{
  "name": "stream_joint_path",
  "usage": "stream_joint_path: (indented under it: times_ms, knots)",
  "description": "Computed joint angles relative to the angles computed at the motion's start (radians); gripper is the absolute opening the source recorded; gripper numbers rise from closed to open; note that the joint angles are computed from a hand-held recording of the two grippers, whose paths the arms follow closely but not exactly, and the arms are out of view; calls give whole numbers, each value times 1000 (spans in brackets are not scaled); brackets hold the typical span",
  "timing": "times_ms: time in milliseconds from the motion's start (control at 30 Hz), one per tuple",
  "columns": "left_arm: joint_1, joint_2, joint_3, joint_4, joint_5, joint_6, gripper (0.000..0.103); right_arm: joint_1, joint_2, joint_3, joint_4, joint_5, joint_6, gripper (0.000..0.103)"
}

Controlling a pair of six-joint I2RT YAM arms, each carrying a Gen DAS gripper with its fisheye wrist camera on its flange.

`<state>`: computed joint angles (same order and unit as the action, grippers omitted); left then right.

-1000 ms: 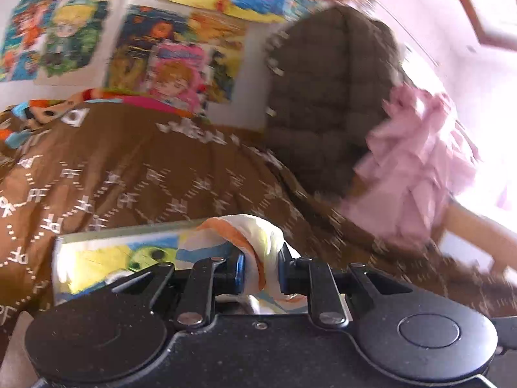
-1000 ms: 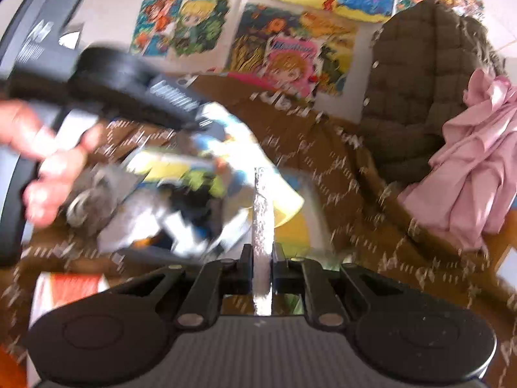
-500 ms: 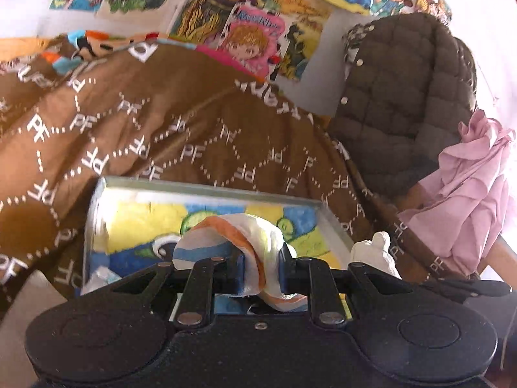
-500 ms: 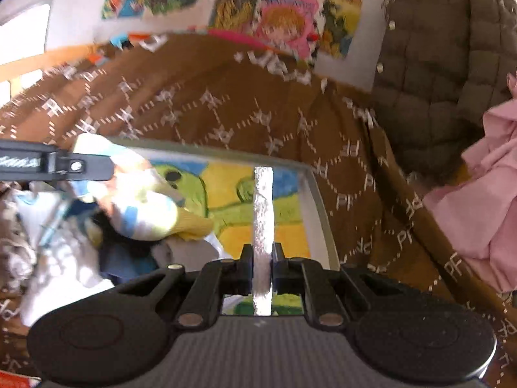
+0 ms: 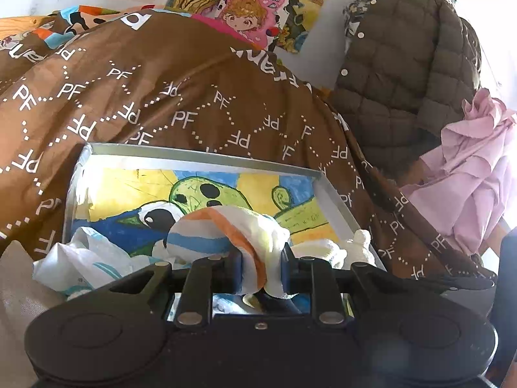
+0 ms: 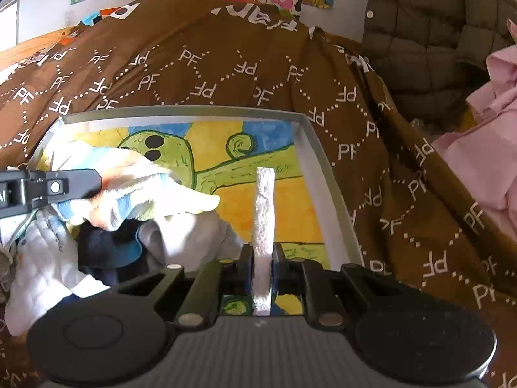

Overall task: Organize soft objects
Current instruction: 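Carry the striped sock and white strip into the painted tray and open both grippers, then withdraw both grippers up and away from the tray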

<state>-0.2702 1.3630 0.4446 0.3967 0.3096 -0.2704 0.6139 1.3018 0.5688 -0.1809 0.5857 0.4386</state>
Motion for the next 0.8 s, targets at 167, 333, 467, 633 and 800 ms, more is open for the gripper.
stream_joint_path:
  times_ms: [167, 333, 467, 633, 800]
  knots:
    - [-26, -29, 2, -35, -25, 0, 31, 11, -23, -9, -13, 0, 23, 30]
    - [-62, -50, 1, -57, -67, 17, 40, 28, -75, -18, -54, 14, 31, 47]
    - [-90, -72, -9, -65, -89, 30, 48, 42, -132, -25, -99, 20, 36, 56]
    - [-125, -149, -14, -121, -139, 33, 63, 84, -231, -37, -175, 55, 68, 71]
    - [-150, -287, -27, -199, -207, 34, 74, 152, -364, -39, -289, 139, 133, 85]
